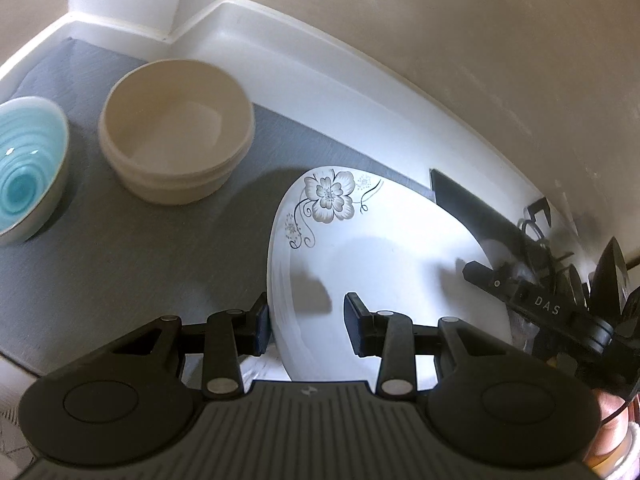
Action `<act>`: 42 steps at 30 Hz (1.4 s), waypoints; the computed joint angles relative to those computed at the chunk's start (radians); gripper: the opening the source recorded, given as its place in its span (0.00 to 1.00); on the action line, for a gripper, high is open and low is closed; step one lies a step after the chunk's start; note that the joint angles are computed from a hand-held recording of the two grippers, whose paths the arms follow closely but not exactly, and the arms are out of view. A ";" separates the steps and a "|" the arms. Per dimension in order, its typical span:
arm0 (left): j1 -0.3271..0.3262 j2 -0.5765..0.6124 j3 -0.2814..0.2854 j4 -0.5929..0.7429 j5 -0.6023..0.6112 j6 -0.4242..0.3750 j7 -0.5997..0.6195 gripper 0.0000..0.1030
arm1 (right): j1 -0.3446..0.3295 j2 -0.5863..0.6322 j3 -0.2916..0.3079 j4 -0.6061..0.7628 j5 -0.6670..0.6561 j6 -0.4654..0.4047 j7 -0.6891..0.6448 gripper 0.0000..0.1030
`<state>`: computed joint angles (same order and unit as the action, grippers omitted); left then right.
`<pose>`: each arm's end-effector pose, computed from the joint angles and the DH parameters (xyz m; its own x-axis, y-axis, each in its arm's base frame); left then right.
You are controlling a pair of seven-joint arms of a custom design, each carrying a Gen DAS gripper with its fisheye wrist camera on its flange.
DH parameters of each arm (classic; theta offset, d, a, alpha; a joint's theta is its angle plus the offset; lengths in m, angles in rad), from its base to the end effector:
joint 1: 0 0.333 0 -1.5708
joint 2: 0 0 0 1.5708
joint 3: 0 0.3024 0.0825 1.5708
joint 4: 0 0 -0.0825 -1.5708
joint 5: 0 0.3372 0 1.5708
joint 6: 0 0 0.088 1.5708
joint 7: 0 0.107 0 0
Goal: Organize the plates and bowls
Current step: 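Carry the oval plate with both grippers and lower it onto the plate stack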
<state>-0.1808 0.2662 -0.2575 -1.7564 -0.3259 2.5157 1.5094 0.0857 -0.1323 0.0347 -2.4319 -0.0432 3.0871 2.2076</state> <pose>0.5738 -0.2488 0.4818 -0.2050 -0.9031 0.3774 -0.9150 0.0400 -0.4014 0.4822 0.0624 0.4674 -0.2937 -0.8722 -0.3912 -0.6465 0.4827 -0.5908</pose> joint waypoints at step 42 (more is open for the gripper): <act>-0.026 0.133 0.005 0.196 0.107 -0.131 0.049 0.40 | -0.071 -0.276 0.232 -0.271 -0.179 -0.046 0.420 0.17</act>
<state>-0.2069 0.3994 -0.2523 -1.5604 -0.2188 2.3845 1.5581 0.0151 -0.4081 0.2665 -2.7032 -0.2220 3.0412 2.6279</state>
